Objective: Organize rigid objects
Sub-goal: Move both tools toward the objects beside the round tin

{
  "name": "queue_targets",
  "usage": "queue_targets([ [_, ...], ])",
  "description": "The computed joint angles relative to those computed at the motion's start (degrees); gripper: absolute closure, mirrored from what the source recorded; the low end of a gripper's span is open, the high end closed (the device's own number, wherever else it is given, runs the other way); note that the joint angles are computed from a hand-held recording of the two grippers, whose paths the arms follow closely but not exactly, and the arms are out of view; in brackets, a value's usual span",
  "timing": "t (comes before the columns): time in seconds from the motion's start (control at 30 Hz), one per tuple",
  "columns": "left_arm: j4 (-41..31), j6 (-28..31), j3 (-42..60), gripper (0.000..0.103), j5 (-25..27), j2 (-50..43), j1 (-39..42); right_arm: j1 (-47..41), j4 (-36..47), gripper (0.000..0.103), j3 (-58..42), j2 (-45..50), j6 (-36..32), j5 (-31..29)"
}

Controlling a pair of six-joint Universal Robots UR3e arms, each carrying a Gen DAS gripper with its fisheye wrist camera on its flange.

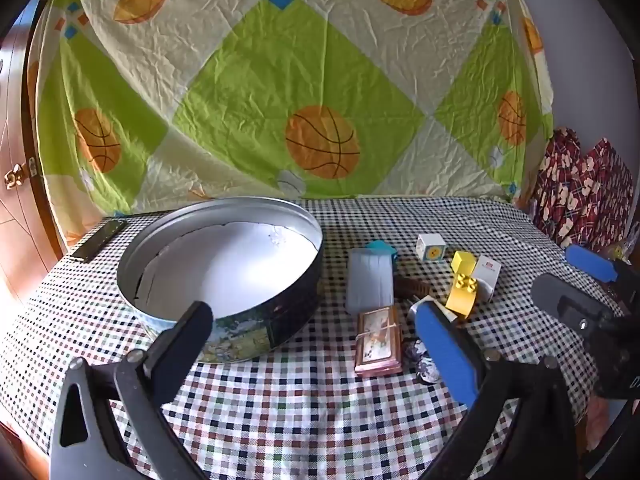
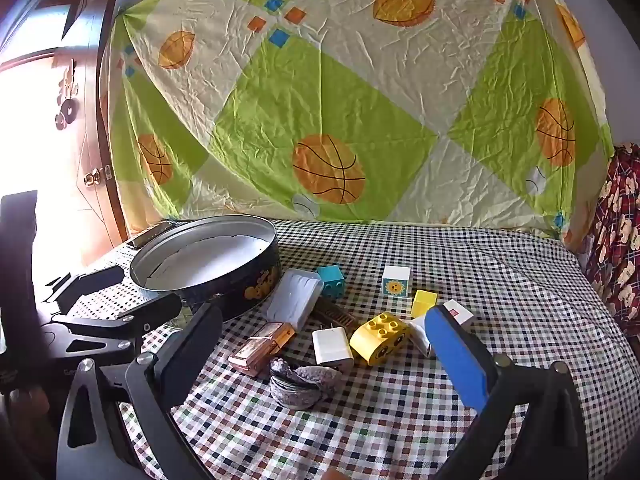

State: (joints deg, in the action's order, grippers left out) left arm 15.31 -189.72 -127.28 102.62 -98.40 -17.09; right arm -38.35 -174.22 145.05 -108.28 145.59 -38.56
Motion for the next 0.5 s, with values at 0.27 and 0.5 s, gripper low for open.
queue_targets([
  [0.27, 0.20, 0.67, -0.27, 0.000, 1.06, 0.17, -0.78, -0.72, 0.89, 0.000, 0.49, -0.76, -0.86, 0.47],
  [0.5, -1.17, 0.69, 1.07, 0.000, 1.02, -0.60, -0.41, -1.44, 2.90, 0.000, 0.92, -2.21, -1.60, 1.00],
])
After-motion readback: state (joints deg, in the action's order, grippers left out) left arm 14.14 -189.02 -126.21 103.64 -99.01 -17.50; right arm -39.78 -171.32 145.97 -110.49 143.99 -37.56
